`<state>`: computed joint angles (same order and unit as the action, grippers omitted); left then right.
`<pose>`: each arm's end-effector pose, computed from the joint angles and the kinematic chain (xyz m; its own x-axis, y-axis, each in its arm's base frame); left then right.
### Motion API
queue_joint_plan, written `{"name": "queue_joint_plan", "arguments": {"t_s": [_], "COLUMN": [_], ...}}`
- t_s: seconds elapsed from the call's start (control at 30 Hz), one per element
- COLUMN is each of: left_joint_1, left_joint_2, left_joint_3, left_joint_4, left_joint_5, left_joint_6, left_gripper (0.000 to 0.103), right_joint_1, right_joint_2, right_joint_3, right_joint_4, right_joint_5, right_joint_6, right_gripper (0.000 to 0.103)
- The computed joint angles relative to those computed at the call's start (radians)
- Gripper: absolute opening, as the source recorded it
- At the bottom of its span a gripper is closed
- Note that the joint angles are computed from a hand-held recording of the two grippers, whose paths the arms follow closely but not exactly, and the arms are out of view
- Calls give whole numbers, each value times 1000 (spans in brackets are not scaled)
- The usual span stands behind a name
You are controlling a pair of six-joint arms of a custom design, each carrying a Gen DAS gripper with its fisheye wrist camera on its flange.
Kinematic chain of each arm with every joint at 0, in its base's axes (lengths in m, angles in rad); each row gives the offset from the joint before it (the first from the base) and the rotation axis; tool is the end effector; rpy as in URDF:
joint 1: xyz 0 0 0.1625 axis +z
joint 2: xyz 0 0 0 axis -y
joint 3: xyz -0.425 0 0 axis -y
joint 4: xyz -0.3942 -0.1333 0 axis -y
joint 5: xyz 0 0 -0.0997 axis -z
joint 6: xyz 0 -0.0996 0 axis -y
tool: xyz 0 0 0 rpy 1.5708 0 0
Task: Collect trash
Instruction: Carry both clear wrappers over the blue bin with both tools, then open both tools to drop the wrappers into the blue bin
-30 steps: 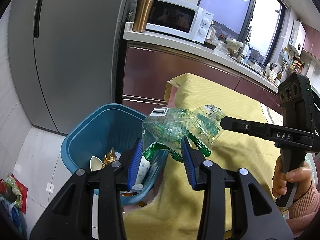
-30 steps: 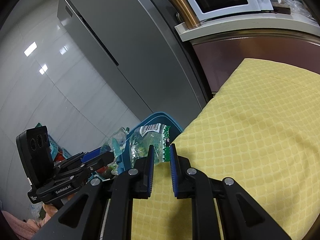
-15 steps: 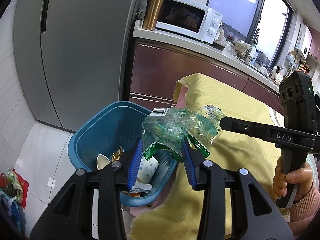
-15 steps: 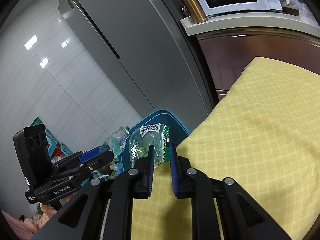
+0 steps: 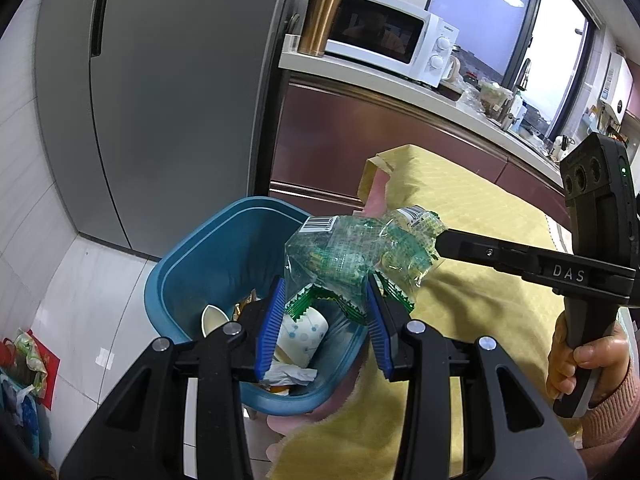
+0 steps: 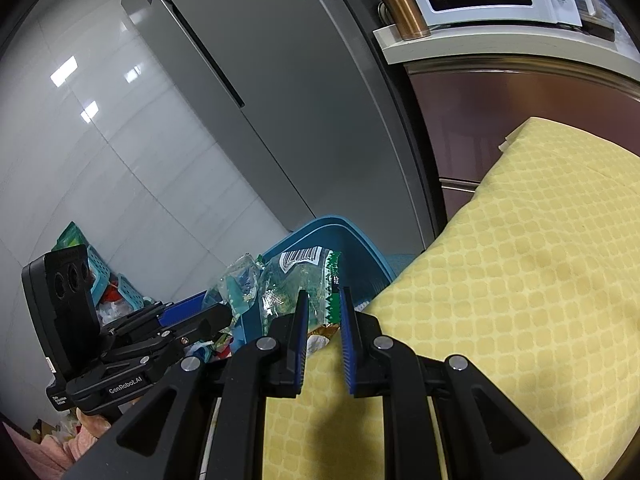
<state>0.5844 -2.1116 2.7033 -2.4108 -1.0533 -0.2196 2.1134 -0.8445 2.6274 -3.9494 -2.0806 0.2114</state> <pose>-0.0880 -0.2771 0.2476 -0.7430 0.5255 -0.4145 0.6625 0.6652 -0.3443 0.2432 -0.2394 0.0789 -0.9588 -0.0627 0.2772 -0.2314 0.7384 -0.6334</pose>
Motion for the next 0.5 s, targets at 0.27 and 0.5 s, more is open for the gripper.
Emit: {"name": "queue_joint_plan", "arguments": {"t_s": [0.27,0.5], "left_joint_1": [38,74], "left_joint_2": [27,70], "left_joint_3": [-4,-6], "left_joint_4": [-26,-64], "left_joint_5": [4,-1], "left_joint_6": [12,26], "left_gripper": [39,39], "right_joint_1": [3,5], "right_joint_2": [-3,-5], "right_joint_3": [-29,-55], "right_joint_4": [66,127], "right_joint_5": [-12,-20], "right_joint_6": [-1,9], "right_gripper": [14,14]}}
